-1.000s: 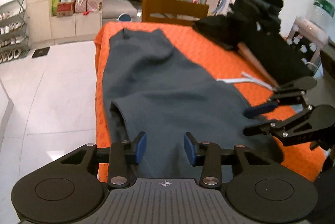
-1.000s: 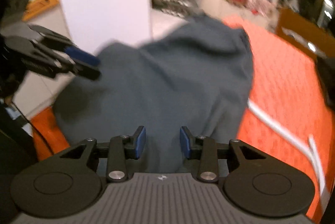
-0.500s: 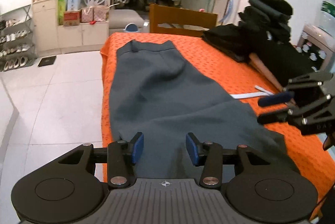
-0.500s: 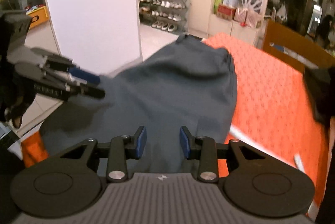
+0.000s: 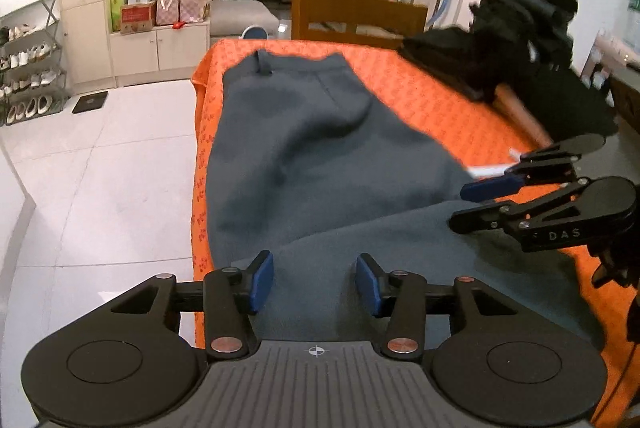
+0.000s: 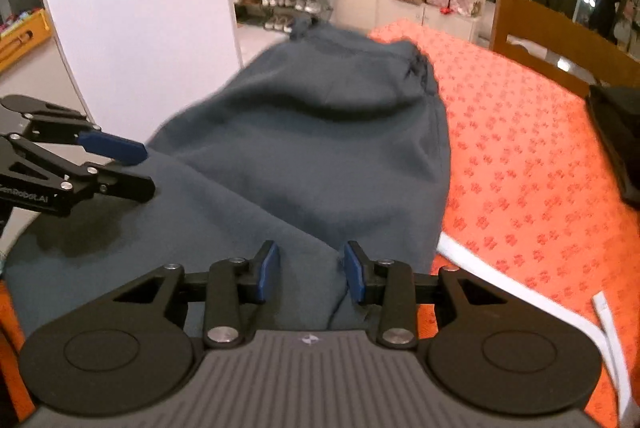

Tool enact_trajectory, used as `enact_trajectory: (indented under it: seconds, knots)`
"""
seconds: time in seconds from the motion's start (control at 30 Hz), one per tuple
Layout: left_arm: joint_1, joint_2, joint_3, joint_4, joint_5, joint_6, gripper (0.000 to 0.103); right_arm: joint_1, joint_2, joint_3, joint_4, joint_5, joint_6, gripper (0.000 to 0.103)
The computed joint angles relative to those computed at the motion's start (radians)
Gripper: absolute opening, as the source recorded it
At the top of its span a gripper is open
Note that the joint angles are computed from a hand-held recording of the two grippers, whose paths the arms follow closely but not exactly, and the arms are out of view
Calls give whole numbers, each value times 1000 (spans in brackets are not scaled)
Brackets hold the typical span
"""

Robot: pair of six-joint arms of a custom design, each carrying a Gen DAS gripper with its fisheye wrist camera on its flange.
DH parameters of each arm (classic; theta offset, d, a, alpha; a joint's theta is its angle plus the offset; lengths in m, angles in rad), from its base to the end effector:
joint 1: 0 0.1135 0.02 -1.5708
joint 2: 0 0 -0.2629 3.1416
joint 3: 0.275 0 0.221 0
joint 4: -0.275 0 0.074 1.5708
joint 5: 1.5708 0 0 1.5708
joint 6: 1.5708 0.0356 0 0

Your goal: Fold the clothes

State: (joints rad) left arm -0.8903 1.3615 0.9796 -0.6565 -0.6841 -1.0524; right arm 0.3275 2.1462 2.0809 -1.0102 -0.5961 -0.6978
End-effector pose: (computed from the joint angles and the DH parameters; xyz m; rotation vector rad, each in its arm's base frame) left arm 0.1664 -0.1698 0.2596 -0.4073 2.2663 -0.0556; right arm 0.3992 0.1567 0.2890 -1.3851 2.0679 0.6338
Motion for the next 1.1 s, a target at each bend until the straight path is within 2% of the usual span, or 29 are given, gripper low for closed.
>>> enact_trajectory:
  seconds: [0.07,0.17,0.33,0.43,0.57,0.7,0.77,0.83,0.93,1.0,1.07,1.1]
  knots:
    - [-42,-47,-8,-25,-27,-30,60,-41,-16,23,-53,-57,-20,46]
    - [-136,-107,-12,-100,-56,-109,62,-117,-46,36,-151,-133,-88,55]
    - [-317,-93,38,-287,-86,-289,66,-229,-79,35,-387,-182,-313,57]
    - [-402,-72,57,-336,-78,-371,66,-286,-112,-36,-482,-181,-447,57]
    - [-470,-34,68,-341,-55,-427,66,-343,-190,-196,-503,-146,-586,58]
    - [-500,-9,45,-290,-12,-436,65,-359,-252,-336,-458,-115,-656,58]
    - [-506,7,36,-264,14,-416,56,-361,-264,-372,-460,-124,-696,57]
    - [-516,26,33,-264,15,-416,55,-356,-288,-417,-438,-125,-730,57]
    - [-519,33,19,-259,13,-401,49,-334,-331,-497,-359,-116,-747,54]
    - [-508,44,14,-255,17,-364,40,-314,-342,-531,-303,-119,-741,46]
    - [-502,42,8,-258,15,-345,23,-304,-347,-531,-306,-129,-765,31]
    - [-500,24,3,-255,17,-348,22,-303,-347,-519,-321,-138,-777,27]
